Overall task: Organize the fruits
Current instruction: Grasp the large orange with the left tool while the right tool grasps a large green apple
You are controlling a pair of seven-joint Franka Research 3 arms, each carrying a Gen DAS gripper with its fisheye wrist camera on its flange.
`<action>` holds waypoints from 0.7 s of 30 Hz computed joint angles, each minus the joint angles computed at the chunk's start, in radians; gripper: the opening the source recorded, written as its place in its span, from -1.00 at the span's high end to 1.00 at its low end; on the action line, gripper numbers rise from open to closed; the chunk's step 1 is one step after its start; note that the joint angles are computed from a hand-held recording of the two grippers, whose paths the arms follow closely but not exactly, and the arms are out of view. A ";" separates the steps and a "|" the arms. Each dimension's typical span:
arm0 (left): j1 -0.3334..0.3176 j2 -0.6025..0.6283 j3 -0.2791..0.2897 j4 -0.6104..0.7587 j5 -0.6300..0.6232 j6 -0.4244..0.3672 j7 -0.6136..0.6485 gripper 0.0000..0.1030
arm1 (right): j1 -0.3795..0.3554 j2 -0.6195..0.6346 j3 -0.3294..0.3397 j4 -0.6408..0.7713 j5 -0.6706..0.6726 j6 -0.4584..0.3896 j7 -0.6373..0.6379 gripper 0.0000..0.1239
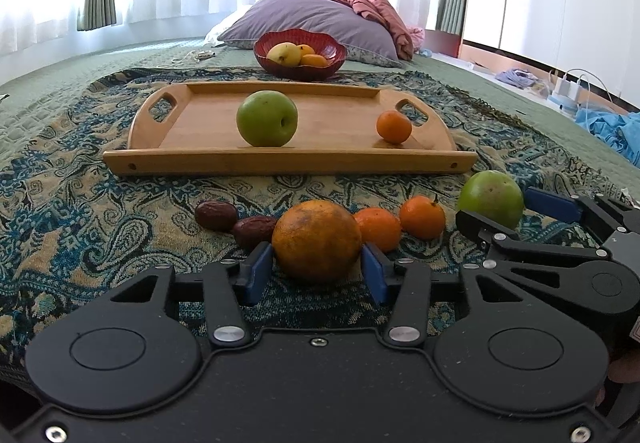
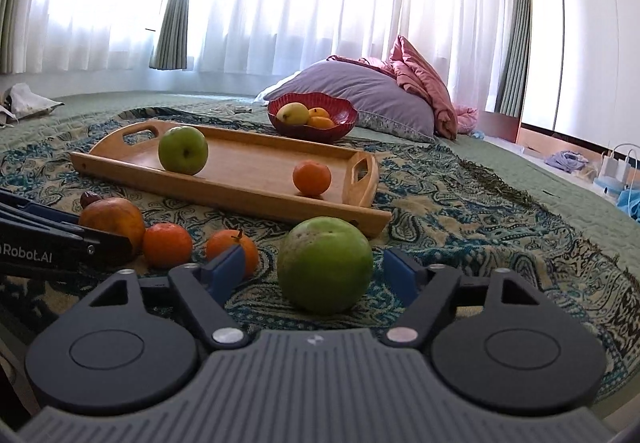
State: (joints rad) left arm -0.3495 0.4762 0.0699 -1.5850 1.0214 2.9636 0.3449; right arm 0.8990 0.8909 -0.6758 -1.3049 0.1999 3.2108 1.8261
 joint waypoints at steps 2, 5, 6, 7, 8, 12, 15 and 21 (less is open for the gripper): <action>0.000 0.000 -0.001 0.000 -0.002 0.000 0.001 0.10 | 0.013 0.010 -0.022 0.002 0.013 -0.007 0.021 -0.27; -0.001 0.002 0.002 0.003 -0.002 0.001 -0.004 0.09 | 0.028 0.021 -0.050 0.004 0.021 -0.021 0.064 -0.20; 0.000 0.005 0.001 0.004 -0.005 0.004 -0.005 0.09 | 0.025 0.020 -0.047 0.005 0.017 -0.025 0.074 -0.19; 0.007 0.008 -0.005 0.005 -0.018 0.013 -0.003 0.08 | 0.022 0.019 -0.042 0.006 0.012 -0.027 0.082 -0.18; 0.014 0.011 -0.010 0.004 -0.035 0.021 -0.002 0.08 | 0.021 0.018 -0.042 0.005 0.005 -0.027 0.090 -0.17; 0.031 0.026 -0.022 0.007 -0.123 0.045 0.024 0.08 | 0.011 0.018 -0.031 0.012 -0.018 -0.031 0.111 -0.16; 0.005 0.032 0.013 0.012 -0.125 0.053 0.012 0.07 | 0.015 0.027 -0.043 0.019 -0.030 -0.037 0.136 -0.16; -0.019 0.039 0.046 0.015 -0.119 0.067 -0.004 0.06 | -0.016 0.032 -0.014 0.049 -0.058 -0.061 0.181 -0.16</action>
State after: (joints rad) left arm -0.3683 0.5156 0.1155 -1.5697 0.9027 3.0302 0.3405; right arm 0.8834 0.9231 -0.6898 -1.2557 0.1414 3.1497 2.0069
